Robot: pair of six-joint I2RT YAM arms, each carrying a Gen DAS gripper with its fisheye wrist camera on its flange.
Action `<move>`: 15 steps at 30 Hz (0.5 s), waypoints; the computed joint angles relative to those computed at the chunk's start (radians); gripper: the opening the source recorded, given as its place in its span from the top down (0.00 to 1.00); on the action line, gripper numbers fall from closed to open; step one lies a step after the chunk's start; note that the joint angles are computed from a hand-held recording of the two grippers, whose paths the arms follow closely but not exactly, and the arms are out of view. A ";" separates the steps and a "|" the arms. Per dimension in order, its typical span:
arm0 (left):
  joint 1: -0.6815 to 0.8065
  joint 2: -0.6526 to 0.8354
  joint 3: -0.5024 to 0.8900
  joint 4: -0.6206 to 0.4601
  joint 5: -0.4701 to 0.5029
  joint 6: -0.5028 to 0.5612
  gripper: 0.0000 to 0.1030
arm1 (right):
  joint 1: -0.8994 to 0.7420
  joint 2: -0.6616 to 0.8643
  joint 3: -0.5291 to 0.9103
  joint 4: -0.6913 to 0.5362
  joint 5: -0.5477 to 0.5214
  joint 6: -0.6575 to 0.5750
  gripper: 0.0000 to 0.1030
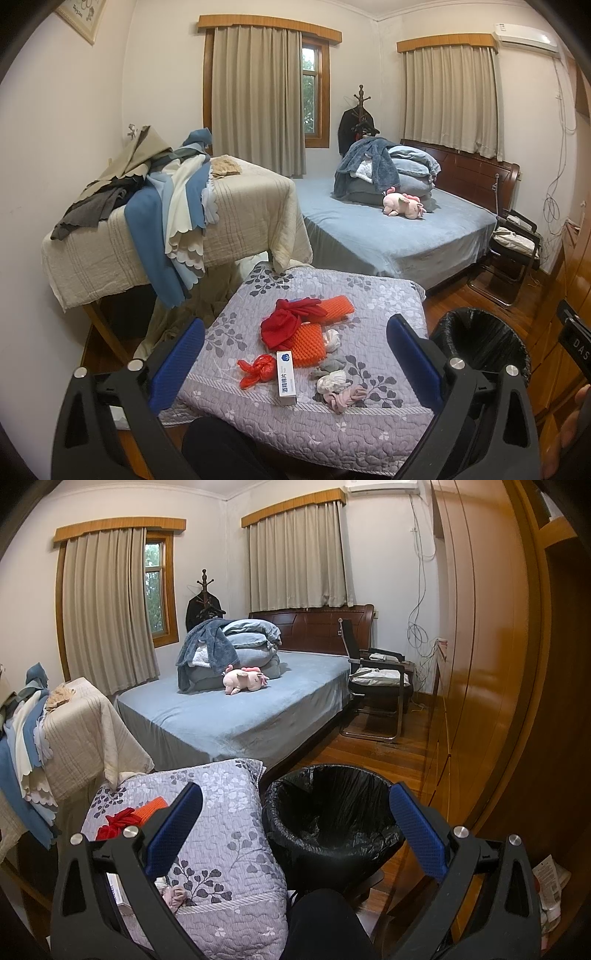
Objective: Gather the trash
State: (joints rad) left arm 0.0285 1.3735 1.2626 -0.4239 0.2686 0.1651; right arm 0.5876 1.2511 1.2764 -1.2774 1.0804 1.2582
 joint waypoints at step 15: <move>-0.001 0.004 0.006 -0.004 0.000 0.001 0.06 | -0.002 0.001 -0.002 0.006 -0.002 -0.004 0.05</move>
